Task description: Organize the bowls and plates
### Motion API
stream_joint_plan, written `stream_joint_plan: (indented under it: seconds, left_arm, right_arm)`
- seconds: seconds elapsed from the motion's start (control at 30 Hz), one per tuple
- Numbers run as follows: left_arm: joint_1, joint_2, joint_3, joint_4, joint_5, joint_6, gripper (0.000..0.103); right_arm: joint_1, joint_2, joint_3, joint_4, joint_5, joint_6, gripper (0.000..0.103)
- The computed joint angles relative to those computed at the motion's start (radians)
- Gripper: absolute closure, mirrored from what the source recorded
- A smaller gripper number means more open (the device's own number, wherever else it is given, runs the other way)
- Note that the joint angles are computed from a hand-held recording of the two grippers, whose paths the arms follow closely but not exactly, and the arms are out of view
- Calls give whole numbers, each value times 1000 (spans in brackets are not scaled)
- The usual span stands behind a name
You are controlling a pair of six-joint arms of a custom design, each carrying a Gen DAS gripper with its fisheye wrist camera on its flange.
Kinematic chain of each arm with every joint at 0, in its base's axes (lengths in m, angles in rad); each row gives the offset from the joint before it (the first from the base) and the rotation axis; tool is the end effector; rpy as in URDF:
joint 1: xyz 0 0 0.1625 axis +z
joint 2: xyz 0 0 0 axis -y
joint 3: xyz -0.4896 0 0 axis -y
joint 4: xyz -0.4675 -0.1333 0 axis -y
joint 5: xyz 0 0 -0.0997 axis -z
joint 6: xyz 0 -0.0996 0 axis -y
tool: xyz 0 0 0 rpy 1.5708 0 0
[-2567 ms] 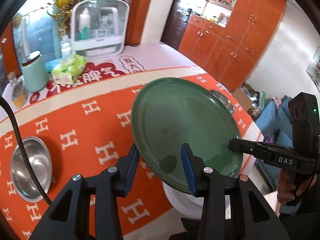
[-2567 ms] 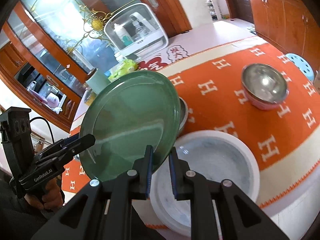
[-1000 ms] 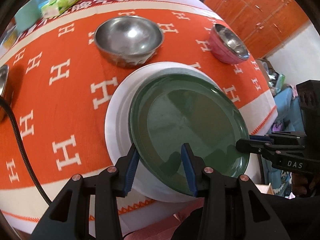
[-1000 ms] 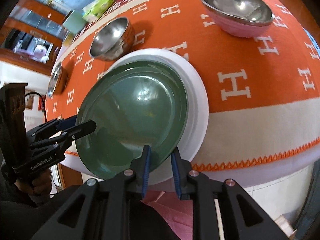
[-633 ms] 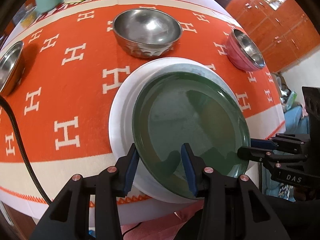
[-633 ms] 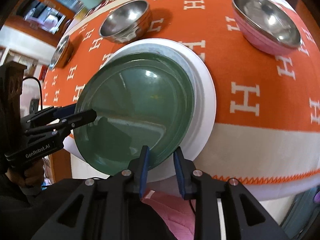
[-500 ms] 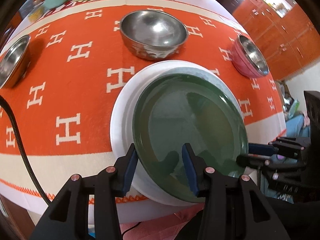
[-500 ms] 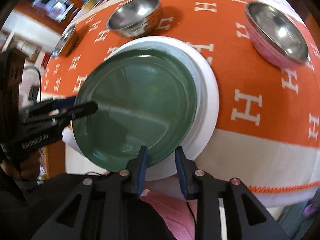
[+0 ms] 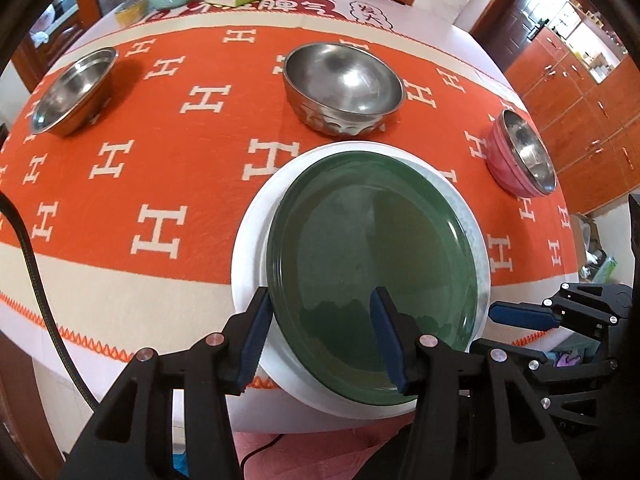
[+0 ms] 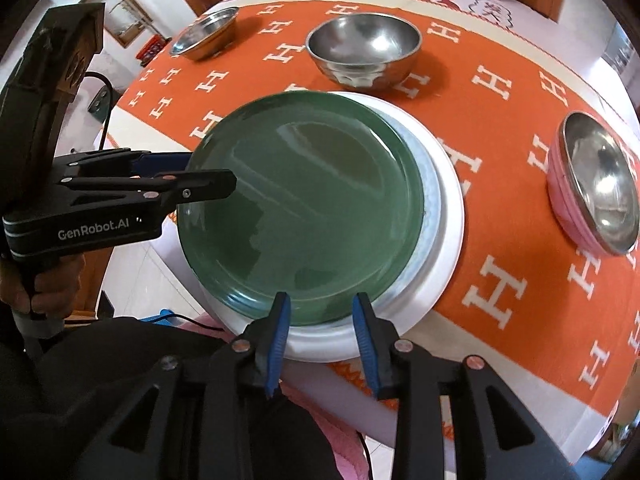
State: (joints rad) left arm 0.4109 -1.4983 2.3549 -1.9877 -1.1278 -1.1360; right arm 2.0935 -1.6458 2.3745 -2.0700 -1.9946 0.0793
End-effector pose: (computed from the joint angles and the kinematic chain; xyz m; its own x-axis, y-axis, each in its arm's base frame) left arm -0.2905 -0.3186 0.1737 -0.8339 0.0518 -0.5494 0.1738 0.9695 -0.1725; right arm 0.2740 -0.2905 0.2283 -0.7793 -0.4676 0.4172 -0.4257 0.8836 0.1950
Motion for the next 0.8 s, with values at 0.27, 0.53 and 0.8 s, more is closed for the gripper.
stream_joint_plan:
  seconds: [0.27, 0.53, 0.8]
  left_arm:
    - [-65, -44, 9, -4, 96, -17, 42]
    - [-73, -109, 11, 6, 169, 12, 39]
    - [-39, -251, 8, 123, 199, 38, 36]
  right_arm:
    - [39, -5, 8, -64, -29, -43, 71]
    - [95, 44, 3, -186, -67, -28, 71]
    - [167, 174, -44, -284, -76, 31, 71]
